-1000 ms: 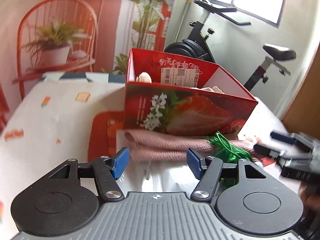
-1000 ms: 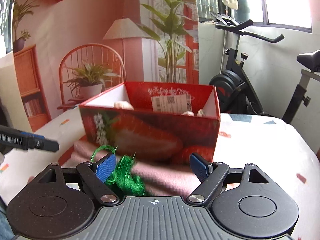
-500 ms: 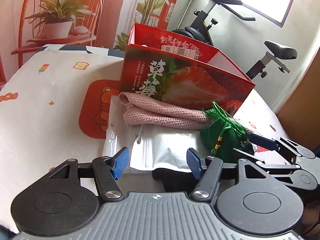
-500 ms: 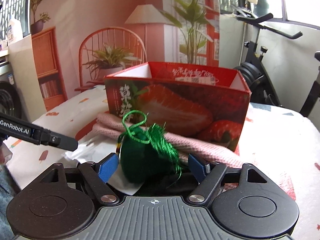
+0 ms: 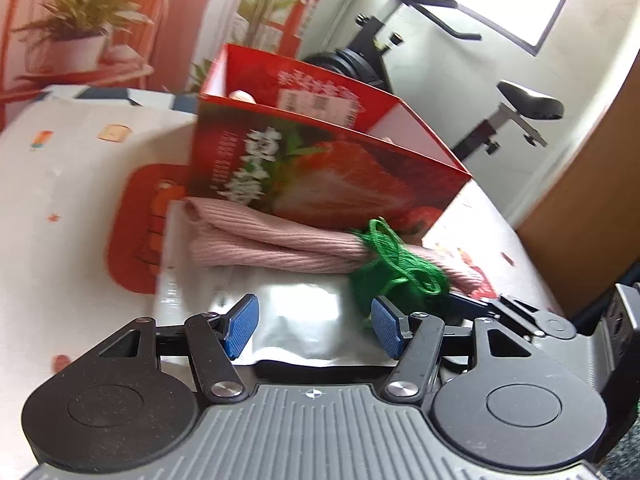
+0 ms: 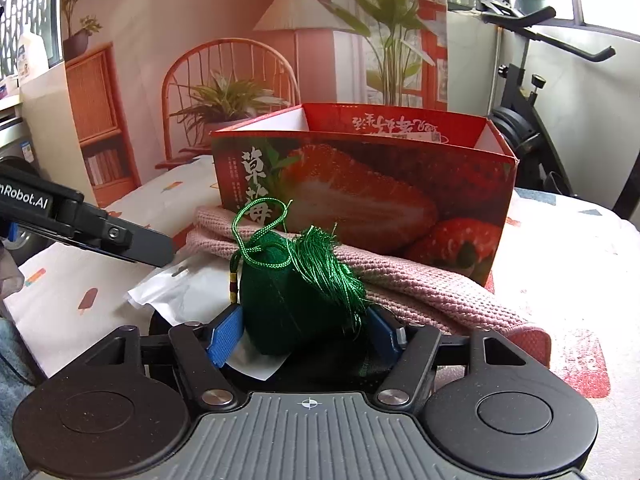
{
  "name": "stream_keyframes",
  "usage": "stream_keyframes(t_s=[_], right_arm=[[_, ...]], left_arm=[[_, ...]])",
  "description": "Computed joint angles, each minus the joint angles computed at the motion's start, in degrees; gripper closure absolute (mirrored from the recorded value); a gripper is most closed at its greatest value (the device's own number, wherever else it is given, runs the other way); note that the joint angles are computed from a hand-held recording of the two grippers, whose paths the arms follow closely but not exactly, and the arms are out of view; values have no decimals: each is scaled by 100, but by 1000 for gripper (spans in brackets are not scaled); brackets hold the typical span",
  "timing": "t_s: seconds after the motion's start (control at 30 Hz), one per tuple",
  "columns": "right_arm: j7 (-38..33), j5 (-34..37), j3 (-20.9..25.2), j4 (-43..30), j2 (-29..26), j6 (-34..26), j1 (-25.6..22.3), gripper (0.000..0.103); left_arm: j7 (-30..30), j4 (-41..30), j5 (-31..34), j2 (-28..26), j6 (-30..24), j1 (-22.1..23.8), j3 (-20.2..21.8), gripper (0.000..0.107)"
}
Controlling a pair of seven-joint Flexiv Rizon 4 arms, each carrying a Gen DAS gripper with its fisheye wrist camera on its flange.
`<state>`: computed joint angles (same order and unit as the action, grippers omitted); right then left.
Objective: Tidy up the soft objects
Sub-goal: 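Close the left gripper on the green pouch while the right gripper grasps it too, then carry the green pouch into the red box and open both grippers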
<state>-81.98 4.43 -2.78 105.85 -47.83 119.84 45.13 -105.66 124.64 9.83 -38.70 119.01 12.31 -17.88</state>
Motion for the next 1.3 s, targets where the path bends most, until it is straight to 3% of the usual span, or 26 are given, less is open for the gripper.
stream_keyframes(t_s=[0.13, 0.27, 0.4, 0.57, 0.9, 1.13, 1.3], right_arm=[[-25, -36, 4, -37, -33, 0, -18, 38], [-75, -74, 5, -52, -40, 16, -21, 38], [-90, -250, 121, -81, -50, -15, -153, 39], [-33, -359, 176, -157, -69, -170, -225, 39], [-17, -578, 254, -140, 58, -5, -333, 47], [-96, -924, 536, -230, 250, 142, -656, 47], [-92, -1346, 639, -522, 283, -27, -885, 47]], left_arm=[[118, -357, 187, -257, -311, 240, -419, 43], [319, -655, 413, -680, -599, 704, -1119, 43], [524, -911, 227, -959, -774, 732, -1314, 47], [778, -1058, 258, -1528, -921, 1300, -2049, 53], [950, -852, 306, -1203, -660, 1357, -2105, 56], [593, -749, 335, -672, -342, 1198, -1899, 56], [341, -881, 477, -512, -380, 1327, -1960, 56]])
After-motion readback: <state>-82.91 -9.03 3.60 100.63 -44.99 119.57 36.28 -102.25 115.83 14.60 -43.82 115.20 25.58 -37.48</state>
